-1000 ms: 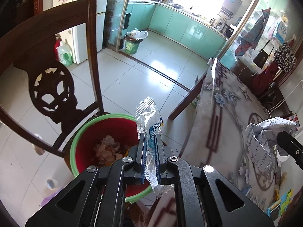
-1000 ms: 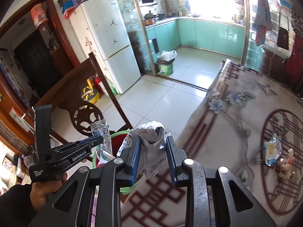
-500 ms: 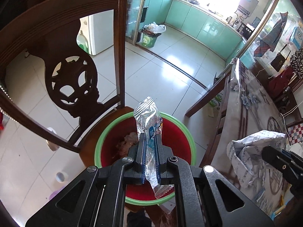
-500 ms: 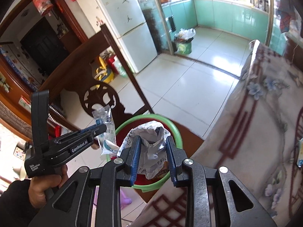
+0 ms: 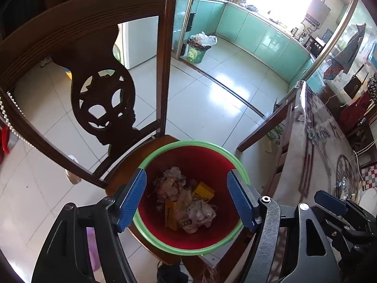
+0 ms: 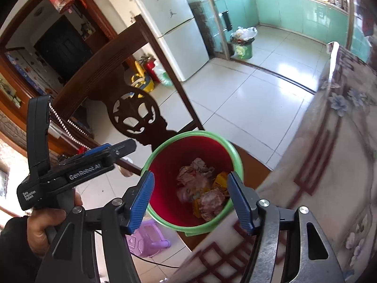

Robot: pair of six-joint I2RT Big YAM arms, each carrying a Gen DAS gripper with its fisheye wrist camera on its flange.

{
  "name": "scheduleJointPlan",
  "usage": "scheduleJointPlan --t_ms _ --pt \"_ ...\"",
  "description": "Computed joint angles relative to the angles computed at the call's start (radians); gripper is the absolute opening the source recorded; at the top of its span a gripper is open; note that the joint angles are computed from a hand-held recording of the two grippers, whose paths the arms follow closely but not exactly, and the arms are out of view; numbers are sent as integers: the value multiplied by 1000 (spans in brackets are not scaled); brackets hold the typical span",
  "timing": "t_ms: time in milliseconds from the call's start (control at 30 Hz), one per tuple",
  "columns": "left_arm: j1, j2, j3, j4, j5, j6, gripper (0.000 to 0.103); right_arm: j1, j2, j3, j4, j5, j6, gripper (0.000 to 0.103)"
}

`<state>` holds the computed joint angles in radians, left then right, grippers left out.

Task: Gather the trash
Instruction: 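Open both tools to drop the bag and white plastic into the bucket, then grasp the blue-white snack bag with the left tool while the right grasps crumpled paper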

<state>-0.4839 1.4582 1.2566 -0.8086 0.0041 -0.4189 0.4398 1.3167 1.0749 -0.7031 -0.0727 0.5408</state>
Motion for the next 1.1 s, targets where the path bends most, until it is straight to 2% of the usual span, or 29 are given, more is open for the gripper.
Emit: scheduleJointPlan --t_ms 67,167,233,300,400,500,600,700,767,800,833,900,967,1033,1100 --pt "-32 -7 9 14 14 13 70 -33 -75 -49 -17 31 13 63" --pt "-102 -1 36 29 45 60 71 -118 -231 -145 -99 120 31 63" --pt "-155 17 66 35 70 83 71 -209 -339 -201 -180 168 18 63" --pt "-206 41 103 40 98 92 75 -342 -443 -250 -267 206 -26 63" --pt "-285 89 168 36 120 89 77 -629 -545 -294 -358 230 -184 63" --pt "-364 156 255 18 136 70 79 -881 -534 -307 -349 232 -408 63" --pt "-431 247 367 -5 143 51 81 -1044 -463 -300 -317 118 -575 63" --pt "-483 342 486 -46 129 45 81 -1113 -371 -310 -267 33 -670 63" --pt "-509 413 575 -90 126 30 81 -1131 -347 -332 -226 28 -680 63" --pt "-519 436 604 -104 122 22 81 -1153 -331 -336 -210 8 -688 57" --pt "-528 462 636 -121 117 16 81 -1169 -332 -354 -193 -14 -693 27" --pt "-546 511 695 -151 104 10 81 -1233 -332 -351 -187 -96 -709 22" --pt "-557 559 748 -175 101 10 81 -1288 -364 -359 -191 -135 -730 20" --pt "-567 616 812 -197 100 11 81 -1352 -398 -355 -221 -193 -748 20" --pt "-573 678 890 -251 93 6 80 -1405 -427 -346 -256 -242 -766 20"
